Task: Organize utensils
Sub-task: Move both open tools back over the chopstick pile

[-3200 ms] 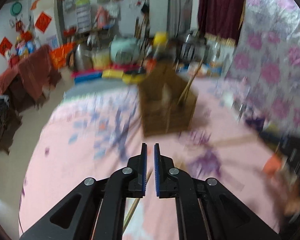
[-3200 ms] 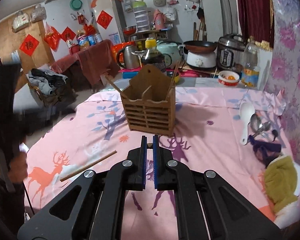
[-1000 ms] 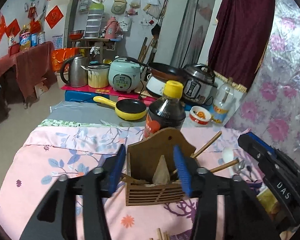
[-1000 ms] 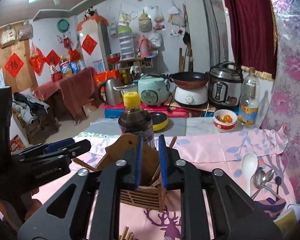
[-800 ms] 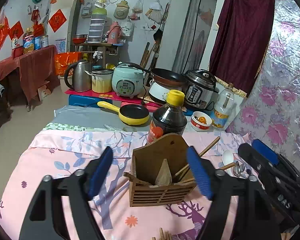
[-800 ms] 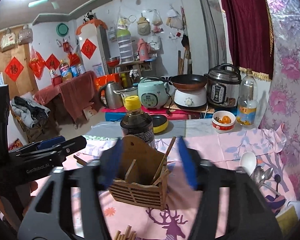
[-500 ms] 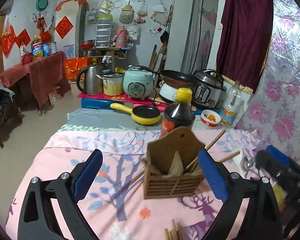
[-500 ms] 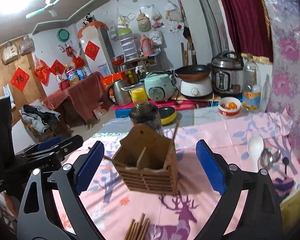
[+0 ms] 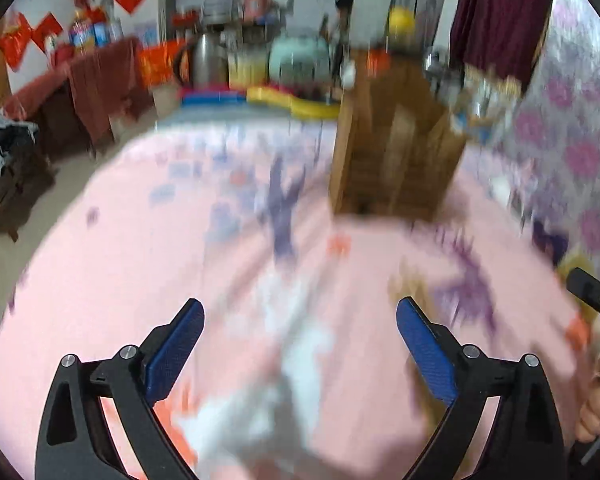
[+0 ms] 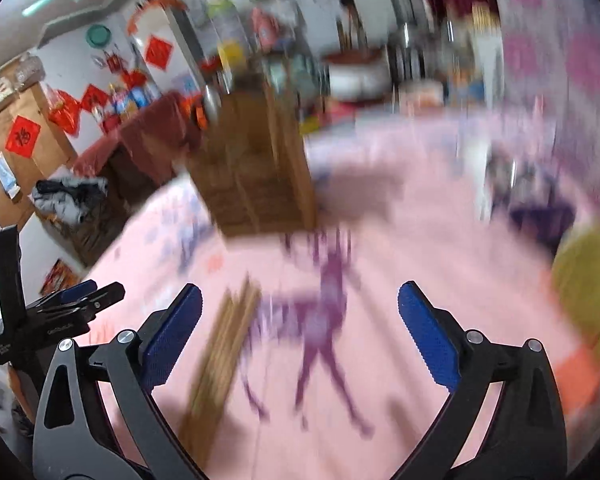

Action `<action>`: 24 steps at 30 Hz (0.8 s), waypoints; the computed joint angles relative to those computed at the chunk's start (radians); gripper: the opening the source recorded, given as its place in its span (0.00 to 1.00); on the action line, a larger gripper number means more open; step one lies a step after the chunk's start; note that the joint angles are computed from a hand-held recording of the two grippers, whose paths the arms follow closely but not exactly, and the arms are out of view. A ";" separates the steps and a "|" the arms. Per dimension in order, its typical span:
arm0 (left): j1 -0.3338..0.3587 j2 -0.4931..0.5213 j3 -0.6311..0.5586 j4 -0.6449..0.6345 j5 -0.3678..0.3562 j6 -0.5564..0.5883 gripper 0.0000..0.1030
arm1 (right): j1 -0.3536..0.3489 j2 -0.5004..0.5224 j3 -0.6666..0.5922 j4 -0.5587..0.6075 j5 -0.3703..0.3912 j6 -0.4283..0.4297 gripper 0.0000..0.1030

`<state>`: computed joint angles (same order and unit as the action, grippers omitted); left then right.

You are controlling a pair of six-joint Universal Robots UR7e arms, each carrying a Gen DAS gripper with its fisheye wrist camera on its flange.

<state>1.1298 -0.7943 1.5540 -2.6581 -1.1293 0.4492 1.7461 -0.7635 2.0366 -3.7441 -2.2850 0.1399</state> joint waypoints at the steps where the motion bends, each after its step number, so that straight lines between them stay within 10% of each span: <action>1: 0.004 -0.012 0.024 0.016 0.020 0.012 0.92 | -0.019 -0.011 0.022 0.045 0.045 0.045 0.92; 6: 0.015 -0.067 0.118 0.067 0.007 0.072 0.92 | -0.084 -0.028 0.078 0.120 0.233 0.150 0.92; 24: -0.007 -0.173 0.267 0.240 -0.106 0.304 0.92 | -0.052 0.000 0.064 0.144 0.132 0.135 0.92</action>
<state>1.1224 -0.9677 1.8209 -2.4184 -1.2353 0.7531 1.6942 -0.7639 2.1008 -3.6003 -2.1532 0.2749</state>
